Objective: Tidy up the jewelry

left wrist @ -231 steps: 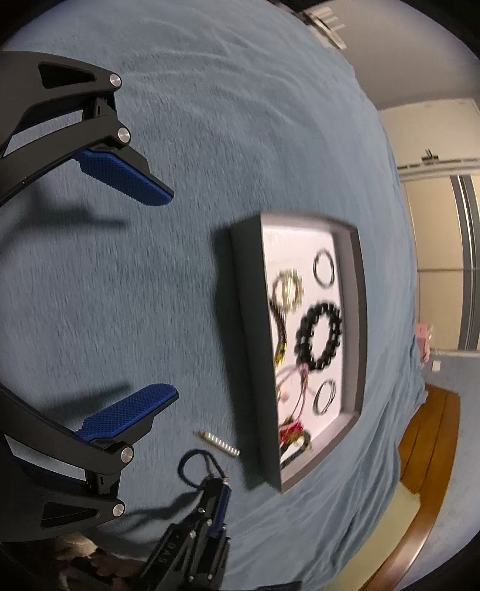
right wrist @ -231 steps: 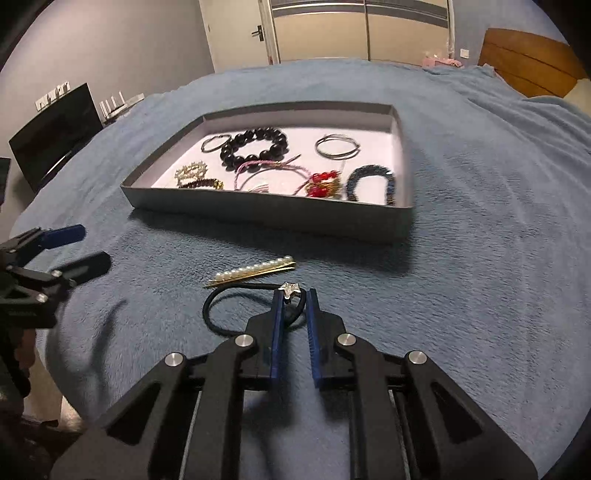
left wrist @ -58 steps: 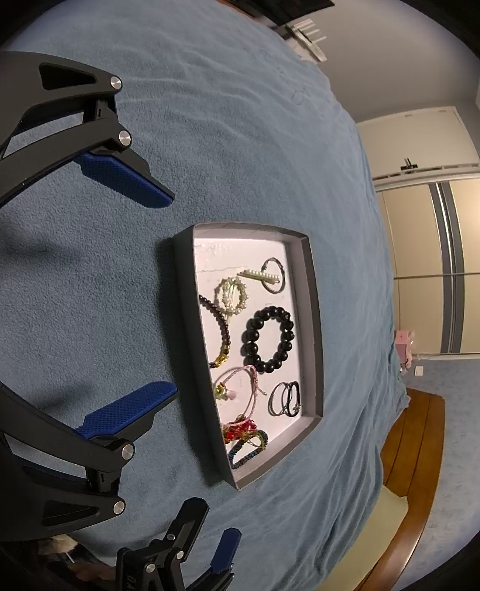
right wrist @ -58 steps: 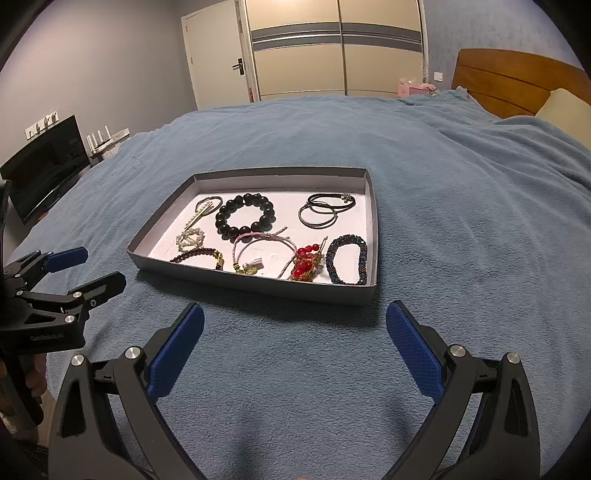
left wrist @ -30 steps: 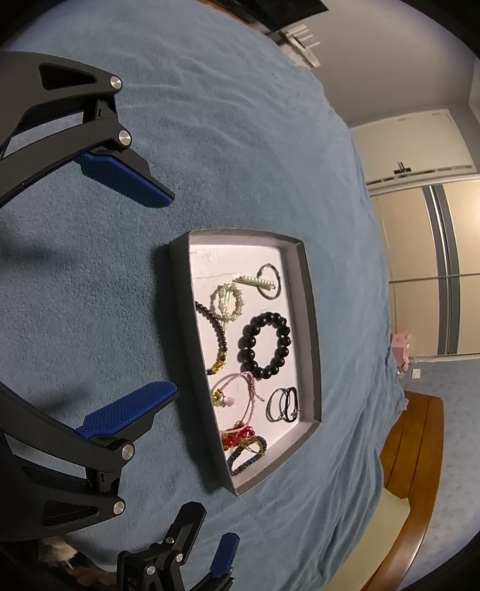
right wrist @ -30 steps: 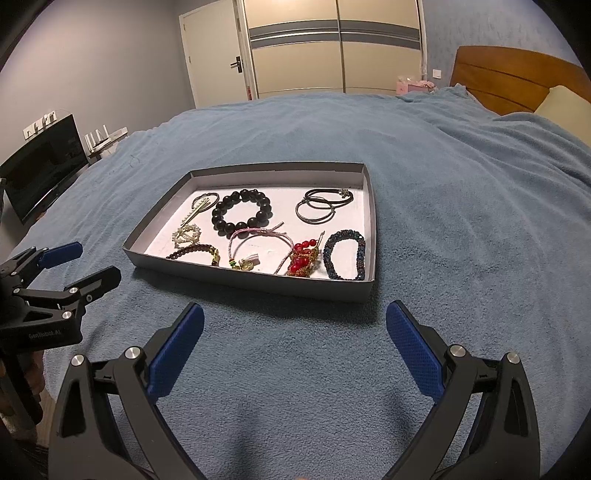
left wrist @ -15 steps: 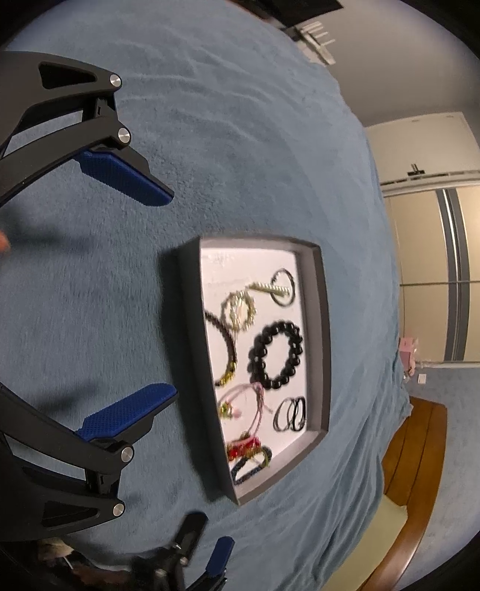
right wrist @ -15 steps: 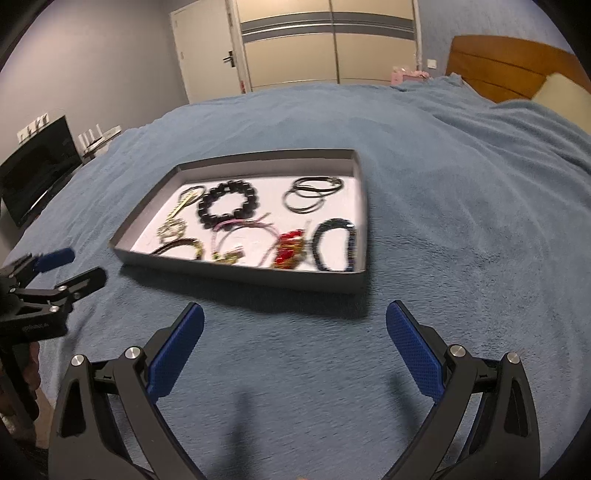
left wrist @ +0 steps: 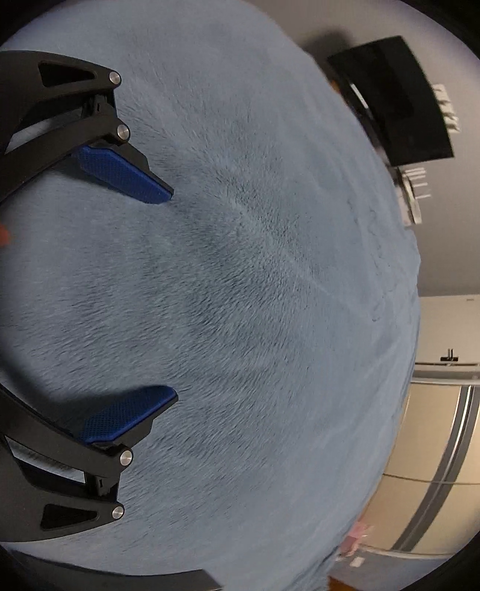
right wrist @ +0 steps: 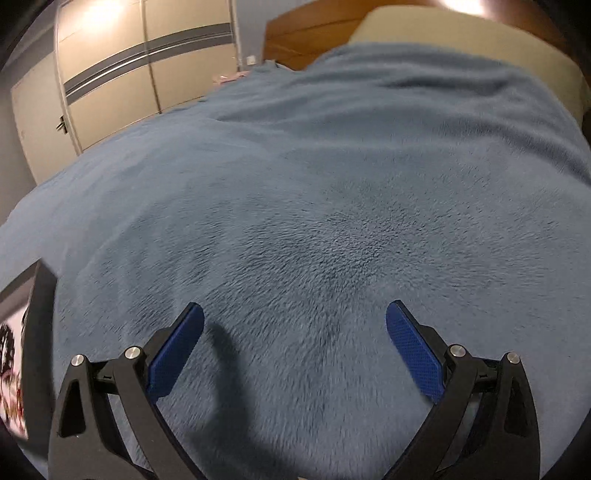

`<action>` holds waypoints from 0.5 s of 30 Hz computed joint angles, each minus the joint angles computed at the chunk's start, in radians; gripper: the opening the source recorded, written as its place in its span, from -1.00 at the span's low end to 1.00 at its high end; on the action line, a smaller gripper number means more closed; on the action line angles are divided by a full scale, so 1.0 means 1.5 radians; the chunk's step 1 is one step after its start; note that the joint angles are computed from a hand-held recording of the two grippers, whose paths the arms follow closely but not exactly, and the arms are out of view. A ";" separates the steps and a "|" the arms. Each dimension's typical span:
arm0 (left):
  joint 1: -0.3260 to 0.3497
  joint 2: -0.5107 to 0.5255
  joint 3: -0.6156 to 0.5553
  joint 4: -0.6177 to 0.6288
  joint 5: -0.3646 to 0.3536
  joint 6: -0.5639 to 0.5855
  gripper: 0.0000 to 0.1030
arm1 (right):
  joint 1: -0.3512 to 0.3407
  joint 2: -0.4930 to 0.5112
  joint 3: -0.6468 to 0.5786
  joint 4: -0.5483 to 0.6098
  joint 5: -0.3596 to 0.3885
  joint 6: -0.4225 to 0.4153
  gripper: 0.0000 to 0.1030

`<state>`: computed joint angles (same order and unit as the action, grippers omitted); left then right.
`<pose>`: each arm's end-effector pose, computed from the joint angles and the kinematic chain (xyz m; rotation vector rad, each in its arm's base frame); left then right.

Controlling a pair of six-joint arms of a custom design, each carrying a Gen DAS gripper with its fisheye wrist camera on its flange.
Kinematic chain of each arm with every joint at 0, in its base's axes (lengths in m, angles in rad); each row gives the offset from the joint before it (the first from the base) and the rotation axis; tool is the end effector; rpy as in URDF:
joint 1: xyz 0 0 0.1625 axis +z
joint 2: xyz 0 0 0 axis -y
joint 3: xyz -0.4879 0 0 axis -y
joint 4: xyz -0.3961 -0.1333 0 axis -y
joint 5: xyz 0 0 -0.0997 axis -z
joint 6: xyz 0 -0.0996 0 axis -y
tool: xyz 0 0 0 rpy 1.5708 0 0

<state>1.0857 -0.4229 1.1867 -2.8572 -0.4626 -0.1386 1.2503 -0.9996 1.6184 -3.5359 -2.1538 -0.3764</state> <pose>-0.1947 -0.8464 0.1000 0.0194 2.0905 -0.9165 -0.1428 -0.6793 0.4219 -0.3974 -1.8931 1.2173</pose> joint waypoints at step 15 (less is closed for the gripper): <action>-0.011 0.048 -0.023 -0.057 0.080 0.089 0.91 | -0.022 0.010 0.026 -0.055 0.029 -0.008 0.91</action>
